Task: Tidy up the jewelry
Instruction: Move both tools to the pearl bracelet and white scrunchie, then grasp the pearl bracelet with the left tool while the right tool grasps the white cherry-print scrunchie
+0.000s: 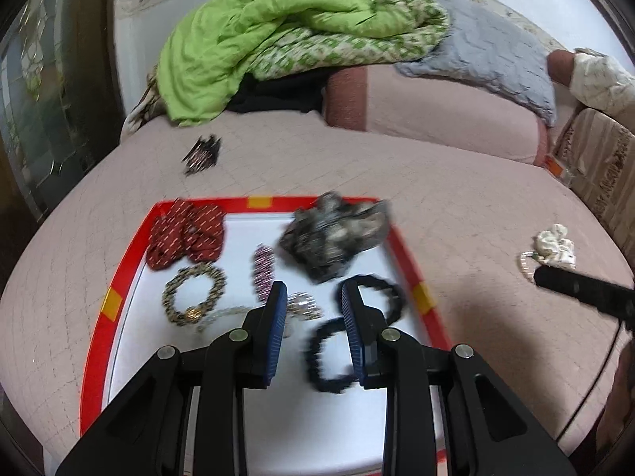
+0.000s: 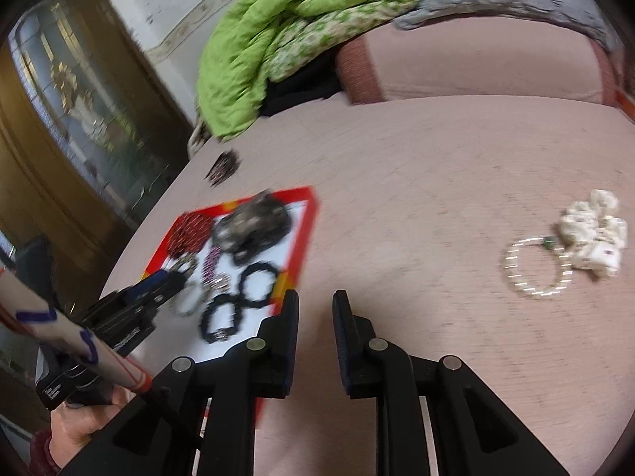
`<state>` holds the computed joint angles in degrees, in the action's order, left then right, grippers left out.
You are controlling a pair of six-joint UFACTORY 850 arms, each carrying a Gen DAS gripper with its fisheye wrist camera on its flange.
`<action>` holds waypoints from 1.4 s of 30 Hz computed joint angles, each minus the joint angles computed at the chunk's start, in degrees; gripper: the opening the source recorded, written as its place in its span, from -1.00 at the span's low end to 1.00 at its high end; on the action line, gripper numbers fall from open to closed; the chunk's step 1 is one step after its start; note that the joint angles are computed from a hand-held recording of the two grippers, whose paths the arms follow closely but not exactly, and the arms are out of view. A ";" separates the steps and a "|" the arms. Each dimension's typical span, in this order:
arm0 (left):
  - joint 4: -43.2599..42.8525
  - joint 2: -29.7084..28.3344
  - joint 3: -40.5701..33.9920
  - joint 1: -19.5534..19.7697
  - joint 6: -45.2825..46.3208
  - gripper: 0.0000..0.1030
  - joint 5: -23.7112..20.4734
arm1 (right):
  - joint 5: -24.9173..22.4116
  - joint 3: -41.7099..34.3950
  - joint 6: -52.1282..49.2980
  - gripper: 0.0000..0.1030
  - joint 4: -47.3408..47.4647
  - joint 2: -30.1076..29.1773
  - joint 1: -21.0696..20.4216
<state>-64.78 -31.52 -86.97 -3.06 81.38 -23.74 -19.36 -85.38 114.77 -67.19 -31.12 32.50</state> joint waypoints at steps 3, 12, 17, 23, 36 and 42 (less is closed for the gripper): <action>-1.21 2.00 2.15 -1.69 2.74 -0.47 -0.71 | -1.84 6.17 10.19 -0.61 -7.80 4.47 -1.12; 15.18 -1.78 -3.13 -10.35 -11.00 -0.46 -13.22 | -8.94 24.94 38.45 -0.54 -23.25 18.67 -4.85; 21.34 -8.38 -11.15 -15.54 -20.96 -0.46 -17.62 | -9.97 30.45 46.37 -0.52 -26.37 22.71 -5.93; 30.02 -15.84 -20.77 -20.17 -31.96 -0.47 -18.48 | -10.11 31.68 45.42 -0.34 -25.84 23.84 -7.07; 17.73 -11.10 -10.99 -19.64 -17.60 -0.83 -7.81 | -1.67 25.08 26.65 0.11 -10.01 16.18 -11.79; 8.60 -6.22 -5.67 -17.97 -7.54 -0.83 -7.84 | 1.63 20.29 6.61 -0.82 7.22 10.21 -13.38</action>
<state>-56.17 -37.74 -92.64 -21.03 73.84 -31.58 -17.73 -65.09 121.38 -59.97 -20.91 19.12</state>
